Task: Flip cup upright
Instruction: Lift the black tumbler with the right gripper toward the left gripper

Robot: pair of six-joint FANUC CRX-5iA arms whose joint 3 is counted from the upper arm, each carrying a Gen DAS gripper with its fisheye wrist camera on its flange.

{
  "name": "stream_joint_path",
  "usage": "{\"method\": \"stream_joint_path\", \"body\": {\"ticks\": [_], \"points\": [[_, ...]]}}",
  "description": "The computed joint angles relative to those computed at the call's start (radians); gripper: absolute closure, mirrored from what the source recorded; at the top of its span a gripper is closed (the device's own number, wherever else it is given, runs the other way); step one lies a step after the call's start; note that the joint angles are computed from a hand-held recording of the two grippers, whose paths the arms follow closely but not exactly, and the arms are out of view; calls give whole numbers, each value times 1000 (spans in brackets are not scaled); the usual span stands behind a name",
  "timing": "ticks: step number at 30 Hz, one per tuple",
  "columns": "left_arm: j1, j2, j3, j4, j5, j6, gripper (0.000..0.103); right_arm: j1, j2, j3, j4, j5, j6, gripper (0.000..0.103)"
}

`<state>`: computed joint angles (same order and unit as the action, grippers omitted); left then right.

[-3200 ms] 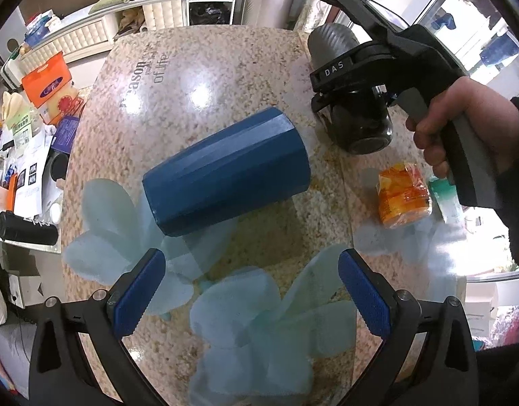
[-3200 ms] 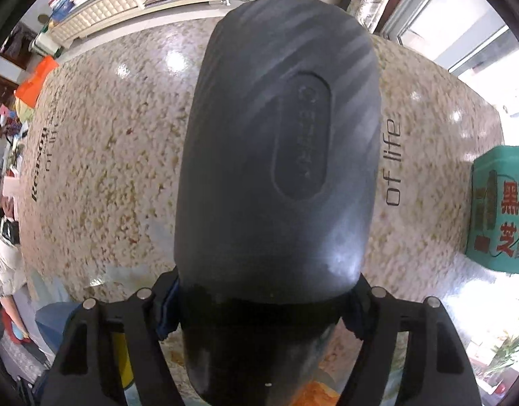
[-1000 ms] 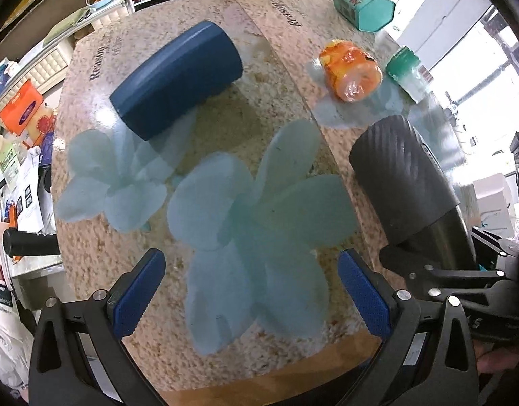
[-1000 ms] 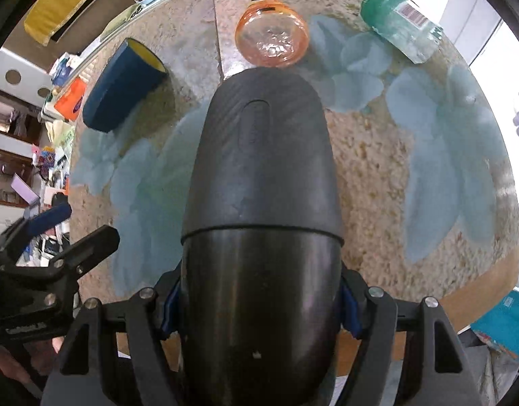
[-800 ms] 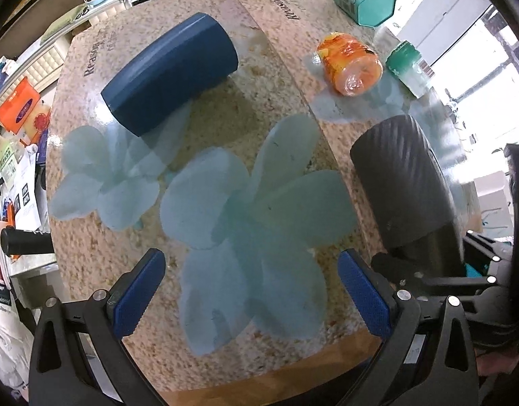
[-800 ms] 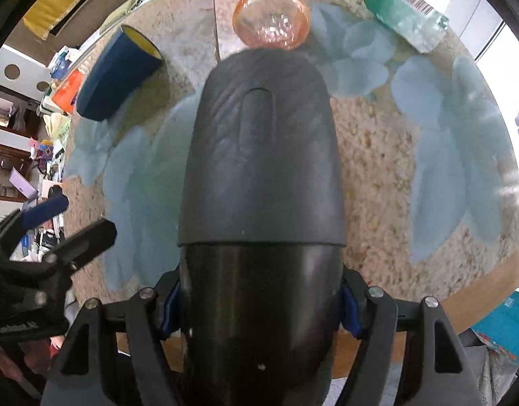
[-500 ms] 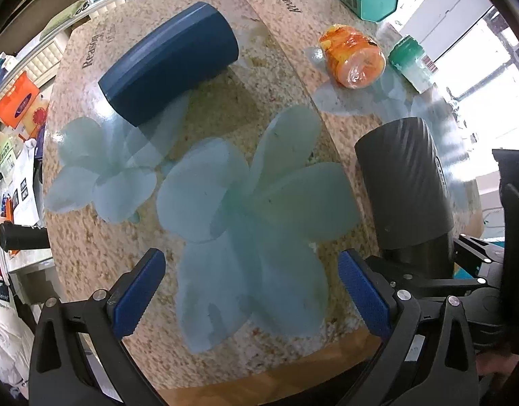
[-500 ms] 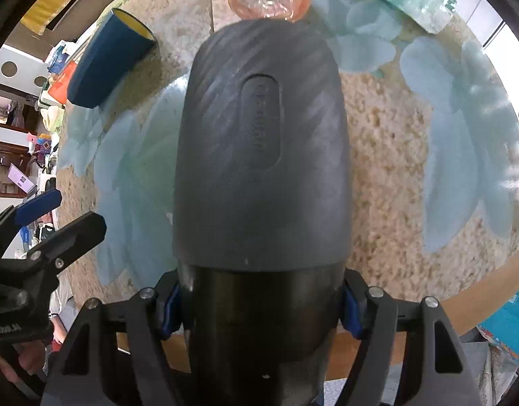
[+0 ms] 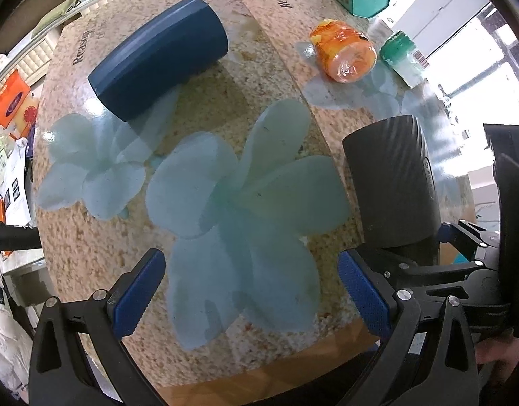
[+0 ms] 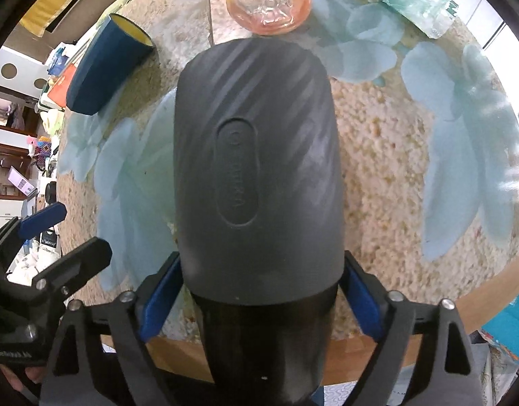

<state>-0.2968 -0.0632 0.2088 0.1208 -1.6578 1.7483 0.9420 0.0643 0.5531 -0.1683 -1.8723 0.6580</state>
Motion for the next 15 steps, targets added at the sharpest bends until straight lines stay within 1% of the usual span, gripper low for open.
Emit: {"method": "stream_joint_path", "body": {"ticks": [2,4,9,15], "points": [[3,-1,-1,6,3,3,0,-6,-2,-1,8,-8,4,0],[6,-3,-1,12,1,3,0,-11,-9,-3,3,-5,5,0],[27,-10,-10,73,2,-1,0,-6,-12,15,18,-18,14,0],[1,17,62,79,-20,29,0,-30,-52,23,25,-43,13,0]]}}
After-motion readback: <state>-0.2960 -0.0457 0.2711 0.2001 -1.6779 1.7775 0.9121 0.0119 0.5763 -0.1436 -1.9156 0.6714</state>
